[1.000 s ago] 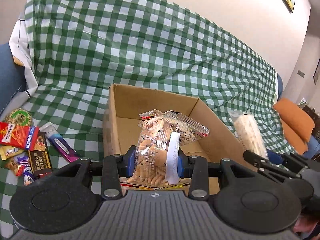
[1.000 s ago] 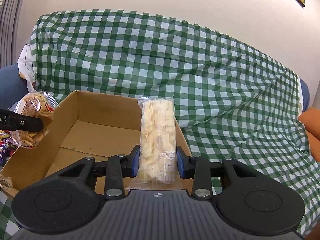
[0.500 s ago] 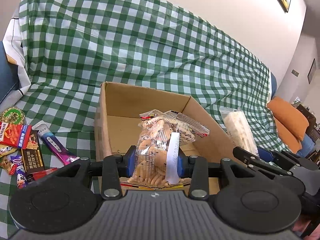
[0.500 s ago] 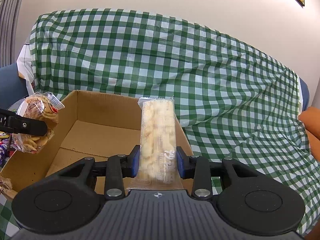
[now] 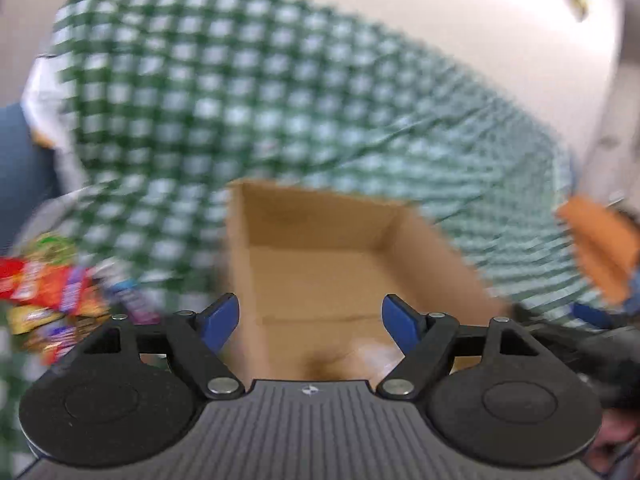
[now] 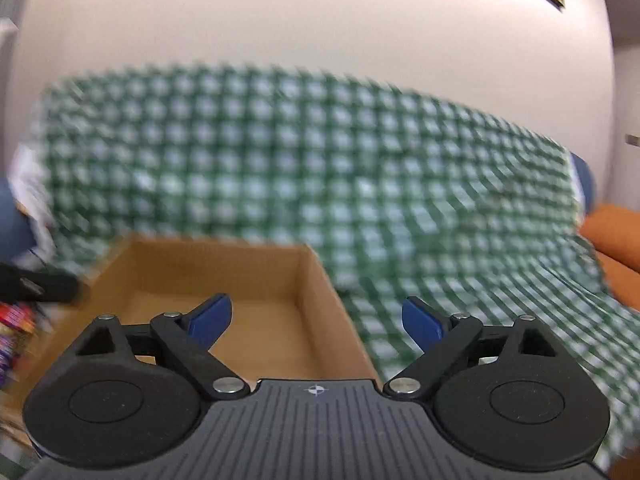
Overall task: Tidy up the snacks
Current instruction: 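Lower both snacks into the box and open both tools, then withdraw both tools from the box back toward the snack pile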
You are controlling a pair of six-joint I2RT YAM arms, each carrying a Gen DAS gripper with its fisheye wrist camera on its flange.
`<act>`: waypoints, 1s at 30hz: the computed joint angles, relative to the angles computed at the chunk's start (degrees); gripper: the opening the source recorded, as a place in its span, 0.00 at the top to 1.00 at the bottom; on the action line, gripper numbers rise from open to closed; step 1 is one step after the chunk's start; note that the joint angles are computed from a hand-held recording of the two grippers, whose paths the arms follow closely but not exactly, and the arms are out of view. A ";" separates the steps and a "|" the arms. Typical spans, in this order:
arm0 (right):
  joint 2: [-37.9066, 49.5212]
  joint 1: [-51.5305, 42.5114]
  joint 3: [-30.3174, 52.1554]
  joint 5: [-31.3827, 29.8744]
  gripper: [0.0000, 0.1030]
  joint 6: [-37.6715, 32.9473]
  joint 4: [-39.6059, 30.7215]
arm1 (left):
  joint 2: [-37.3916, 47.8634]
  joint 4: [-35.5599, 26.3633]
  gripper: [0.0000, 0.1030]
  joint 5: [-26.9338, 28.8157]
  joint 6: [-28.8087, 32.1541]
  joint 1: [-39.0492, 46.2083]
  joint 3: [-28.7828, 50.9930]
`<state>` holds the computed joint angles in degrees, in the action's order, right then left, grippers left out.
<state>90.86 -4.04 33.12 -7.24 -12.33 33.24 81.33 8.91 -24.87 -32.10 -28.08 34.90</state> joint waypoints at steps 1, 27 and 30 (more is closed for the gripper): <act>1.25 0.12 1.93 2.03 0.10 0.55 -3.00 | 1.15 -2.45 0.19 0.09 -0.51 0.63 1.21; 4.25 -6.46 11.31 0.41 0.81 1.95 -26.57 | 4.36 -5.63 0.49 9.21 5.31 0.26 0.34; 4.01 -7.43 11.47 -0.59 0.80 2.33 -27.41 | 3.27 -5.39 0.49 9.52 5.14 0.25 -0.40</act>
